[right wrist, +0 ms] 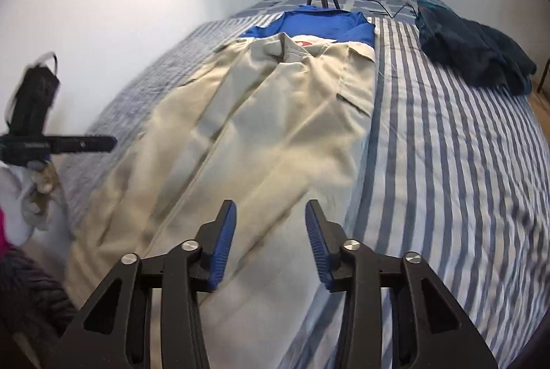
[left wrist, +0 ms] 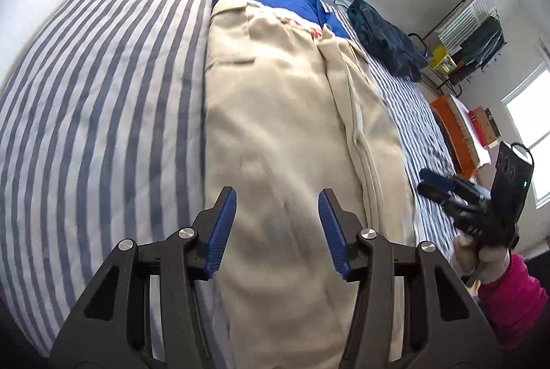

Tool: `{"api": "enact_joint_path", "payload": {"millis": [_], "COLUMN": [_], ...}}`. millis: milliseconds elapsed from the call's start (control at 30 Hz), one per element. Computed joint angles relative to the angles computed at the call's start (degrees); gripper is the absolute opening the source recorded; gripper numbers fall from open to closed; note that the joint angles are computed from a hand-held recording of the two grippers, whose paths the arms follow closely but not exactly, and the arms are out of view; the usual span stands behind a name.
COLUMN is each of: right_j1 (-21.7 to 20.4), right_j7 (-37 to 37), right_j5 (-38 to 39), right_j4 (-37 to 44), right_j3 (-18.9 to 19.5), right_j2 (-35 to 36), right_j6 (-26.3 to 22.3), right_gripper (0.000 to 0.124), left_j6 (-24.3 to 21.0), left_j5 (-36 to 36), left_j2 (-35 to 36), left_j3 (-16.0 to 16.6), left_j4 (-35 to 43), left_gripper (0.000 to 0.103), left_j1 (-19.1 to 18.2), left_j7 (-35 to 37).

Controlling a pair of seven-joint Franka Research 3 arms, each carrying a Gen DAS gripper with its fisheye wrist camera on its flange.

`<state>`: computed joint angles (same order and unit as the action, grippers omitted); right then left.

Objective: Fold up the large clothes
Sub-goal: 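Smooth the folded jacket flat and open both grippers above it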

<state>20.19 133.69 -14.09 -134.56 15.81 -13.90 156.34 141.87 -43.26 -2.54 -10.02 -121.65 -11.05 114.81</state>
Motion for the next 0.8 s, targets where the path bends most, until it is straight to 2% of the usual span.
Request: {"api": "enact_joint_path", "payload": {"millis": [33, 133, 200, 233, 267, 333, 400, 467, 533, 600, 667, 733, 800], "right_j1": [-0.98, -0.86, 0.14, 0.49, 0.64, 1.48, 2.93, 3.19, 3.30, 4.39, 6.82, 11.88, 15.14], "right_j7": [1.46, 2.26, 0.88, 0.91, 1.48, 0.52, -3.10, -3.71, -4.14, -6.18, -9.97, -15.74, -20.16], "right_j5": [-1.48, -1.76, -0.91, -1.55, -3.24, -4.22, 1.81, 5.49, 8.60, 13.20, 20.42, 31.74, 39.15], "right_j4": [1.05, 2.42, 2.98, 3.04, 3.15, 4.19, 2.83, 0.90, -1.90, -5.51, -8.86, -13.32, -15.34], "right_j3": [0.52, -0.67, -1.71, -1.89, -1.87, -2.27, -3.93, -4.23, -4.08, -4.42, -6.19, -9.65, -11.40], "right_j2": [1.53, 4.25, 5.92, 6.36, 6.62, 6.80, 4.88, 2.15, -1.95, -6.25, -9.54, -12.90, -14.29], "right_j6": [-0.27, -0.75, -1.98, -2.24, -2.48, -4.49, -3.44, -3.51, -4.75, -5.48, -5.94, -3.42, -2.94], "right_gripper": [0.036, 0.036, 0.037, 0.037, 0.037, 0.037, 0.037, 0.037, 0.049, 0.053, 0.053, 0.053, 0.053], "left_j6": [0.81, 3.09, 1.52, 2.21, 4.91, 3.82, 1.95, 0.05, -1.78, -5.77, -10.16, -14.74, -17.95], "left_j5": [1.36, 11.59, 15.63, 15.19, 13.73, 14.91, 13.62, 10.90, 6.79, 2.66, -0.99, -5.12, -7.71], "left_j2": [1.78, 6.87, 10.14, 10.56, 10.04, 9.65, 8.46, 5.98, 3.31, 0.60, -2.07, -4.47, -5.97], "left_j3": [-0.36, -1.50, -1.92, -2.54, -3.41, -3.76, -3.70, -3.11, -2.02, -0.29, 1.53, 3.52, 4.60], "left_j4": [1.64, 5.44, 7.44, 7.02, 5.62, 5.80, 5.54, 3.76, 1.38, -1.20, -3.94, -7.05, -9.11], "left_gripper": [0.051, 0.051, 0.051, 0.051, 0.051, 0.051, 0.051, 0.055, 0.069, 0.070, 0.070, 0.070, 0.070], "left_j1": [-0.23, -0.32, 0.34, 0.98, 1.60, 2.19, 3.04, 3.88, 4.51, 4.91, 5.04, 5.21, 5.07], "left_j7": [-0.68, -5.39, -8.64, -8.02, -5.24, -5.17, -5.88, -5.70, -4.52, -3.87, -2.83, -2.19, -2.09]}}
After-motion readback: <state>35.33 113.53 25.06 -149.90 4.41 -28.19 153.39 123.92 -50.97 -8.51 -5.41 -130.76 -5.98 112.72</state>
